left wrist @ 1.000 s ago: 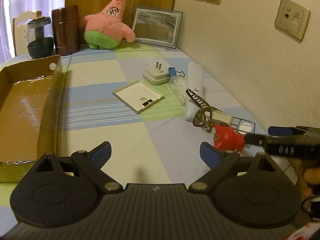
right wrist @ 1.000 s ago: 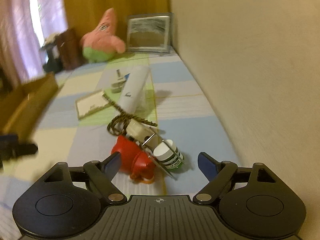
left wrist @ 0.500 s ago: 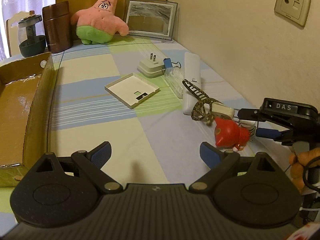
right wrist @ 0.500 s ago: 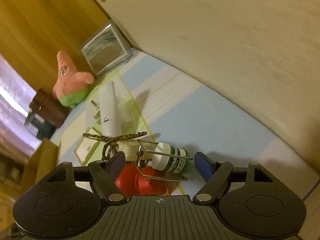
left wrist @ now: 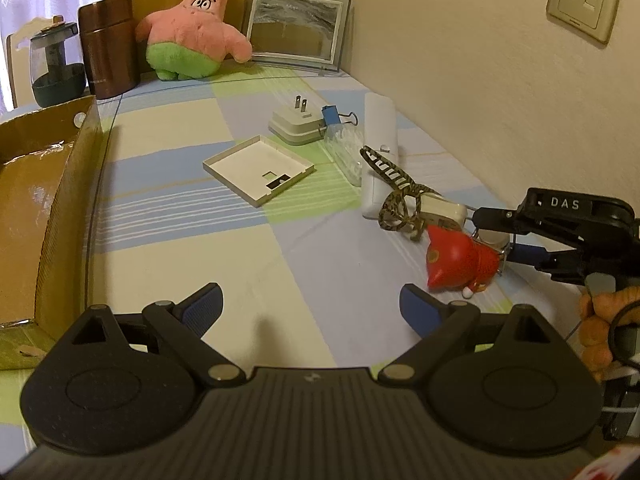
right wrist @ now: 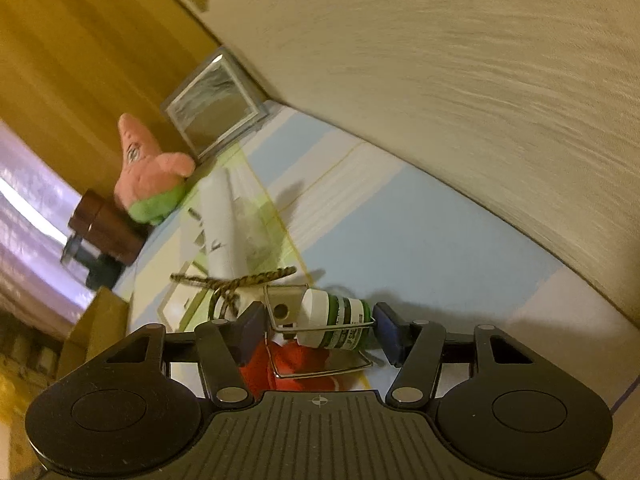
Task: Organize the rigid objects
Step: 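Reach the right tool toward the wire rack beside the red toy, then grasp the wire rack with the right tool while the left tool grasps the red toy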
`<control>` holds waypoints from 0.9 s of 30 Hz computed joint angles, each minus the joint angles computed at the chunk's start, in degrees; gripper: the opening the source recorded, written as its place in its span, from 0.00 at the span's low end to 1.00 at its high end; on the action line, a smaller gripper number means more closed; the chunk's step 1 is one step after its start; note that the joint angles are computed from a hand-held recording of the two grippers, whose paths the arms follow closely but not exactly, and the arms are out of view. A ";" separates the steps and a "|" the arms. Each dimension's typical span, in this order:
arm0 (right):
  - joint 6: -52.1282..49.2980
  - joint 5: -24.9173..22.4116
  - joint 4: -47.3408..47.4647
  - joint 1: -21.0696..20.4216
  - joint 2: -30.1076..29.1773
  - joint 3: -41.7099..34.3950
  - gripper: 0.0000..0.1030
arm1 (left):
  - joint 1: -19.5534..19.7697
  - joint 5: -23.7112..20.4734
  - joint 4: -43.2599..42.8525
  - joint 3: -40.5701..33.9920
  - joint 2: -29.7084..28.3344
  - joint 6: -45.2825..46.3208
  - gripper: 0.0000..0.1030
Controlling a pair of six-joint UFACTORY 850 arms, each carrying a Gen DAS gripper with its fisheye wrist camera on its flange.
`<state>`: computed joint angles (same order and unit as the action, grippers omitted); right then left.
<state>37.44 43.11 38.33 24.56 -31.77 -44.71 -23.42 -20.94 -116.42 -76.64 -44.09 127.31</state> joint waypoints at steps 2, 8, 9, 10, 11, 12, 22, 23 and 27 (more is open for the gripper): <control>-1.10 -0.57 -0.66 0.33 -0.12 -0.48 0.54 | 0.23 -0.10 -0.12 0.17 0.14 0.26 0.90; -1.85 -1.93 -5.25 1.21 -0.92 -2.31 0.54 | 0.99 -0.17 -0.91 1.10 0.76 0.81 0.90; -2.22 -2.19 -5.79 1.18 -0.93 -2.61 0.54 | 1.13 -0.16 -0.98 1.30 0.87 0.96 0.90; -2.65 -2.36 -6.16 1.21 -0.94 -2.90 0.54 | 1.26 -0.16 -0.98 1.48 0.95 1.04 0.90; -2.75 -2.46 -7.01 1.16 -0.94 -3.14 0.54 | 1.43 -0.34 -0.64 1.64 1.00 0.83 0.90; -2.23 -2.75 -8.68 0.98 -0.95 -3.33 0.54 | 1.60 -0.69 0.18 1.69 0.98 0.22 0.90; -10.10 -2.53 -9.82 1.19 -0.17 -3.97 0.53 | 1.75 -7.16 10.30 -0.36 -1.04 -3.20 0.90; -10.27 -2.18 -9.77 1.18 -0.01 -3.77 0.53 | 1.63 -7.81 11.91 -0.96 -1.47 -3.87 0.89; -10.76 -0.64 -8.72 1.30 0.97 -2.42 0.49 | 0.94 -10.04 14.40 -2.39 -2.64 -1.65 0.82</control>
<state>26.68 42.47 29.61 25.86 -30.79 -47.12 -22.48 -30.98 -102.02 -79.03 -46.74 125.66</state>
